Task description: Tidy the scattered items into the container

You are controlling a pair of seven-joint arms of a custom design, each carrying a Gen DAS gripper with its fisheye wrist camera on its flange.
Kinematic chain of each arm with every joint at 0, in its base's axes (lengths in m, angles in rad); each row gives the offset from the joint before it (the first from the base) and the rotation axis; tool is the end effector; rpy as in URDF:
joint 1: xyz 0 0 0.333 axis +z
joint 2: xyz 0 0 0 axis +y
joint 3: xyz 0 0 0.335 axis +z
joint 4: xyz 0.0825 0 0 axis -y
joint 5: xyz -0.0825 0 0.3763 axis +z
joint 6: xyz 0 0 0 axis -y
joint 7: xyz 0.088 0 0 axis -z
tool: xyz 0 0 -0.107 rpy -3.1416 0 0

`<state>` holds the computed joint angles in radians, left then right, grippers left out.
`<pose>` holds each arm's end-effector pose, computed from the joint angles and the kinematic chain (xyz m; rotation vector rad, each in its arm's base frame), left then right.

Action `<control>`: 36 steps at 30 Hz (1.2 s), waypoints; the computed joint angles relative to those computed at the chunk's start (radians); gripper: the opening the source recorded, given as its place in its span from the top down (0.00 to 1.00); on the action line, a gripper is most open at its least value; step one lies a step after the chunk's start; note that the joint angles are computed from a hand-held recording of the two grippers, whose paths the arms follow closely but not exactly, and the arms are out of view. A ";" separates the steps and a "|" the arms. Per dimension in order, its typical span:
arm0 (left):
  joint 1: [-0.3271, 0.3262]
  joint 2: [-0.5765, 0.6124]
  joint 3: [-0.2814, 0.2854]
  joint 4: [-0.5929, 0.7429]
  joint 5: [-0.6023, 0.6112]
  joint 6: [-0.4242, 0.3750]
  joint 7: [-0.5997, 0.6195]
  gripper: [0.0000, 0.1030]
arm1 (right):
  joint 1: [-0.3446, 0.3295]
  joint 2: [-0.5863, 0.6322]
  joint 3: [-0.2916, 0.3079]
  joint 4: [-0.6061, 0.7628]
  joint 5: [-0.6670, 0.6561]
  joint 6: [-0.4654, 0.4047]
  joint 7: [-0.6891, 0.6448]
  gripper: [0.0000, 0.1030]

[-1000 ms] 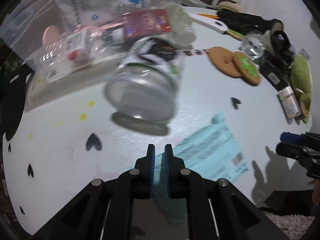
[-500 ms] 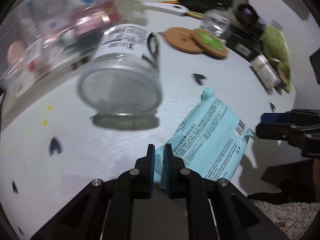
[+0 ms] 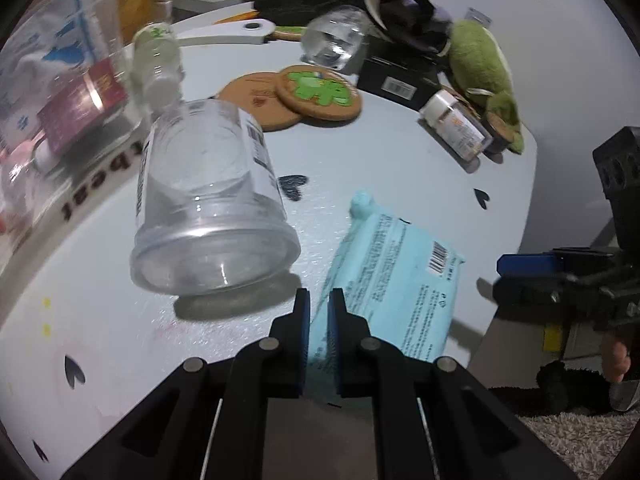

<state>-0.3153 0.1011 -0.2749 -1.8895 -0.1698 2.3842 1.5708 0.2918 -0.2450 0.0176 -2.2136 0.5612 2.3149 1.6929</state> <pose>0.5132 -0.3386 0.5173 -1.5688 2.5948 -0.6572 0.4710 0.1619 0.5401 -1.7133 1.9440 0.2838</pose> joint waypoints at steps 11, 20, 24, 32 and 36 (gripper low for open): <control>0.001 0.043 -0.007 0.046 -0.022 -0.063 0.086 0.81 | 0.015 -0.009 -0.014 -0.061 0.138 0.027 0.022 0.33; -0.002 0.043 -0.006 0.044 -0.015 -0.058 0.085 0.81 | 0.038 0.012 -0.021 -0.099 0.352 0.100 -0.081 0.33; 0.002 0.046 -0.006 0.049 -0.031 -0.067 0.086 0.81 | 0.049 0.041 -0.028 -0.088 0.486 0.123 -0.168 0.33; 0.003 0.052 -0.006 0.056 -0.044 -0.072 0.087 0.81 | 0.024 0.066 -0.018 -0.090 0.730 0.101 -0.266 0.30; 0.003 0.051 -0.004 0.053 -0.036 -0.066 0.069 0.81 | 0.010 0.050 -0.028 -0.119 0.883 0.074 -0.317 0.30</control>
<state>-0.3126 0.1517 -0.2785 -1.8370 -0.2062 2.3181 1.6401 0.3013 -0.1949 -0.0101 -2.3321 1.4444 2.3892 1.3760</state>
